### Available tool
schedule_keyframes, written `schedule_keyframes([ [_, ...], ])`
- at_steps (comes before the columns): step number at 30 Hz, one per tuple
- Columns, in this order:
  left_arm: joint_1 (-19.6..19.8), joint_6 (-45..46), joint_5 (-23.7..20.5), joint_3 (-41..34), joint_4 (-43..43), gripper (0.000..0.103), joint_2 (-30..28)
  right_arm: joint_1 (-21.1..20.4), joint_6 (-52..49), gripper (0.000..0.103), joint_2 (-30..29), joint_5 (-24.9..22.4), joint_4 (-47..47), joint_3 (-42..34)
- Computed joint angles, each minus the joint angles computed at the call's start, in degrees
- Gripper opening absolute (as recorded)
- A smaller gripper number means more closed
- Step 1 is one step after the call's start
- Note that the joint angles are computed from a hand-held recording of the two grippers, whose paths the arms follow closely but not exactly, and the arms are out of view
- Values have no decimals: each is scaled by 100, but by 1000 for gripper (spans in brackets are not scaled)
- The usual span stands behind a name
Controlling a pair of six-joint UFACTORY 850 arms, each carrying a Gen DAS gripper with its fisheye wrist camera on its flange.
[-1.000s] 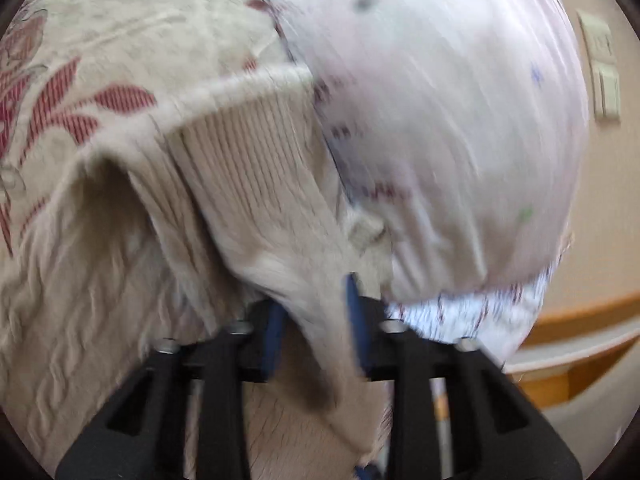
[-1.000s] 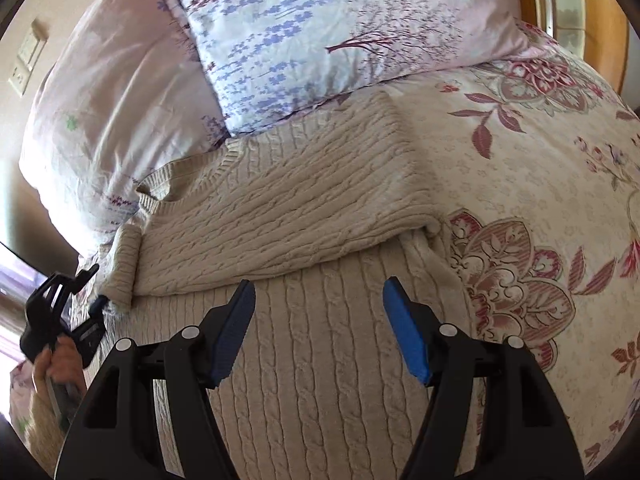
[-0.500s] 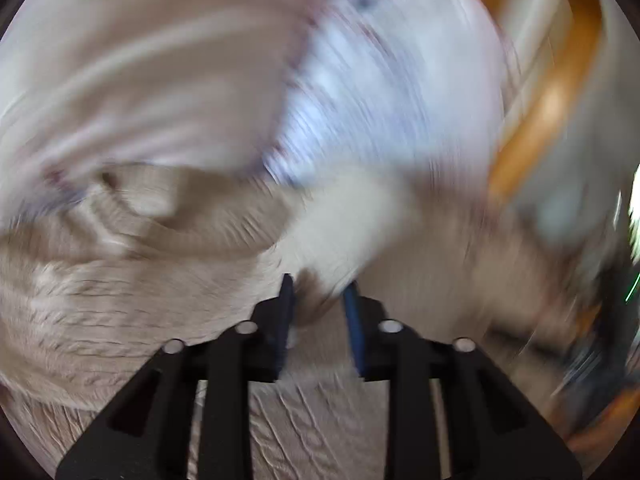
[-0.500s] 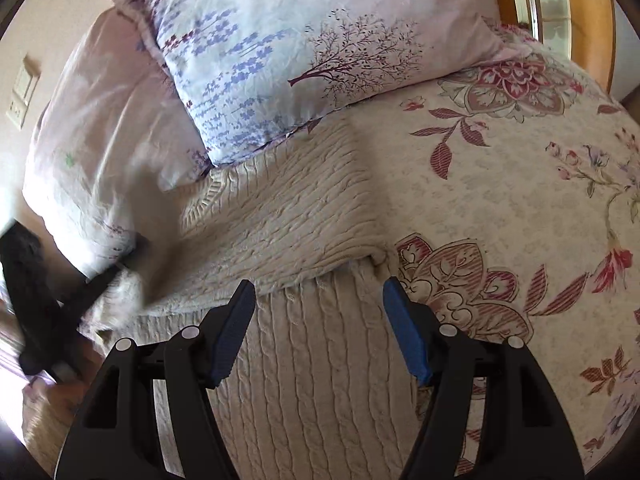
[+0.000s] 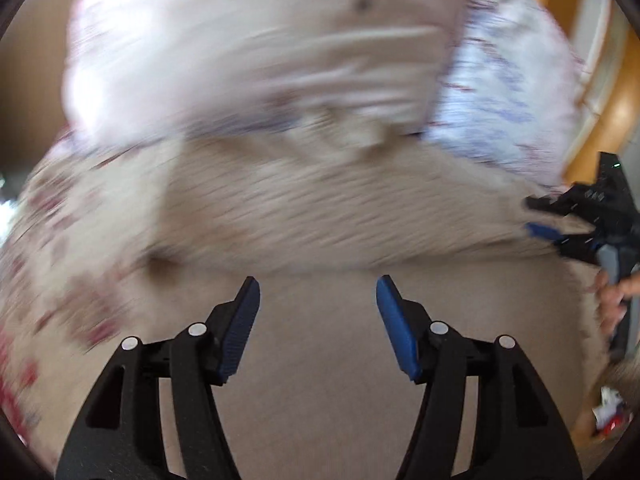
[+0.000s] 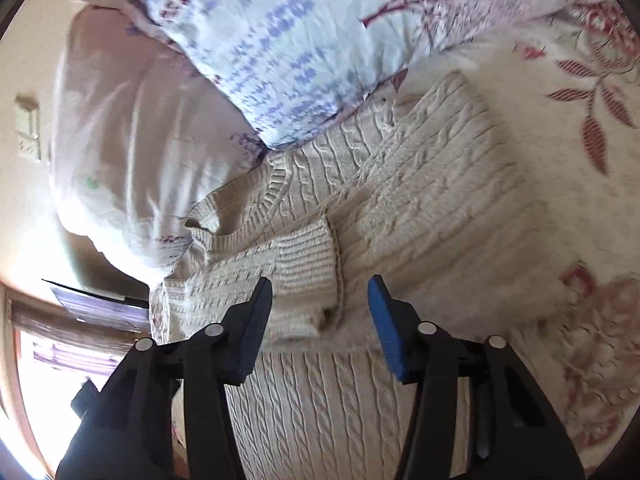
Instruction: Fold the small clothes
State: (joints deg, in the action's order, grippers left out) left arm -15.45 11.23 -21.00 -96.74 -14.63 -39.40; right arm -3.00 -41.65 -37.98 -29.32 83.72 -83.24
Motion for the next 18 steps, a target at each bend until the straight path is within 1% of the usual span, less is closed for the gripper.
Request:
schedule_keyframes([
  [1,89,-303,19,195,281,61,121,14,250,49,-93,17,-221,-123],
  [3,234,-927,36,537,799,61,311,28,463,44,-196,-1,-456,-246],
  [5,363,-1341,18,790,1092,61,441,89,637,43,-246,70,-778,-330],
  [6,416,-1470,1,884,1130,61,475,111,660,39,-264,87,-850,-370],
  [10,520,-1441,-61,1030,953,61,506,244,783,25,-283,32,-1243,-446],
  [12,515,-1425,-48,1032,931,61,465,325,865,11,-330,45,-1453,-519],
  [14,500,-1454,-35,1029,1033,61,456,386,804,9,-285,261,-1518,-505],
  [15,492,-1479,-51,1004,1085,61,438,425,659,9,-211,459,-1471,-460],
  [17,500,-1448,-56,1004,1044,61,440,520,-31,9,28,980,-958,-315],
  [18,509,-1378,-60,1007,957,61,445,536,-247,9,92,1121,-802,-299],
])
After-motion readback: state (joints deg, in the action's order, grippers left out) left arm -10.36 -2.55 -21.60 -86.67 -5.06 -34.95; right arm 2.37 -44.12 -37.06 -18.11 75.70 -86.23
